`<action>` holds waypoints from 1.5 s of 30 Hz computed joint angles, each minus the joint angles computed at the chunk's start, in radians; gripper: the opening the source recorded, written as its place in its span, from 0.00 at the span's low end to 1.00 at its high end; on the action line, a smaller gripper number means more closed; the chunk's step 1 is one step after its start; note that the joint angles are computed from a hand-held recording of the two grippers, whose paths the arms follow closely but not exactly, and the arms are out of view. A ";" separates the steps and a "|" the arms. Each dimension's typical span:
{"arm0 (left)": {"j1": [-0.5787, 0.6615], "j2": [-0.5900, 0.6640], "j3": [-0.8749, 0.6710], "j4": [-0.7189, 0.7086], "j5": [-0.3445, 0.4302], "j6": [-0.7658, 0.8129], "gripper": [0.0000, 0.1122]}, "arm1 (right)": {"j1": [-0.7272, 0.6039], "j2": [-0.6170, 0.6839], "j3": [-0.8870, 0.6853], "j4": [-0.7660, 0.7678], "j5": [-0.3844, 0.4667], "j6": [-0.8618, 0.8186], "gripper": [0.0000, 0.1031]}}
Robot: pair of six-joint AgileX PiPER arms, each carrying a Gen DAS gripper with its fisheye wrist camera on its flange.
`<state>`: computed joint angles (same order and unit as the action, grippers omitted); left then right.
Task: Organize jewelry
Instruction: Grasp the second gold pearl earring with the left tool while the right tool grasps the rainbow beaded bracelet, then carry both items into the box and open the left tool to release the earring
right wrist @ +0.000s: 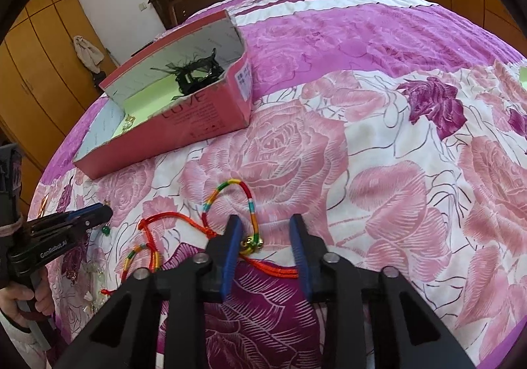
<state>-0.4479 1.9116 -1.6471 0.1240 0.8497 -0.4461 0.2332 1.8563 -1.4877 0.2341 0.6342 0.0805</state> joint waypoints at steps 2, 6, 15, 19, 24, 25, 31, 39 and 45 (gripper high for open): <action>0.001 -0.003 -0.002 -0.006 -0.002 0.000 0.08 | -0.004 -0.006 0.011 0.012 -0.010 -0.006 0.17; 0.005 -0.025 0.014 -0.018 -0.016 0.002 0.08 | -0.003 -0.014 0.024 0.023 -0.023 -0.021 0.15; 0.009 -0.077 0.042 -0.021 -0.043 -0.006 0.08 | 0.000 -0.061 0.064 0.058 -0.056 -0.057 0.14; 0.007 -0.098 0.052 -0.020 -0.054 -0.012 0.08 | 0.007 -0.089 0.074 0.075 -0.067 -0.072 0.14; 0.007 -0.139 0.070 -0.012 -0.067 -0.022 0.08 | 0.023 -0.124 0.077 0.083 -0.076 -0.080 0.14; 0.007 -0.145 0.071 -0.011 -0.068 -0.023 0.08 | 0.025 -0.129 0.076 0.085 -0.077 -0.083 0.14; 0.010 -0.181 0.067 0.002 -0.076 -0.032 0.08 | 0.050 -0.156 0.047 0.090 -0.077 -0.096 0.14; 0.016 -0.193 0.024 0.029 -0.079 -0.030 0.08 | 0.073 -0.155 -0.044 0.077 -0.059 -0.099 0.14; 0.030 -0.182 -0.026 0.041 -0.080 -0.018 0.08 | 0.086 -0.114 -0.167 0.023 -0.033 -0.074 0.14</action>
<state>-0.4182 1.7298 -1.6729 0.1652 0.7700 -0.4638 0.3191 1.7421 -1.6552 0.2574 0.6016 0.0062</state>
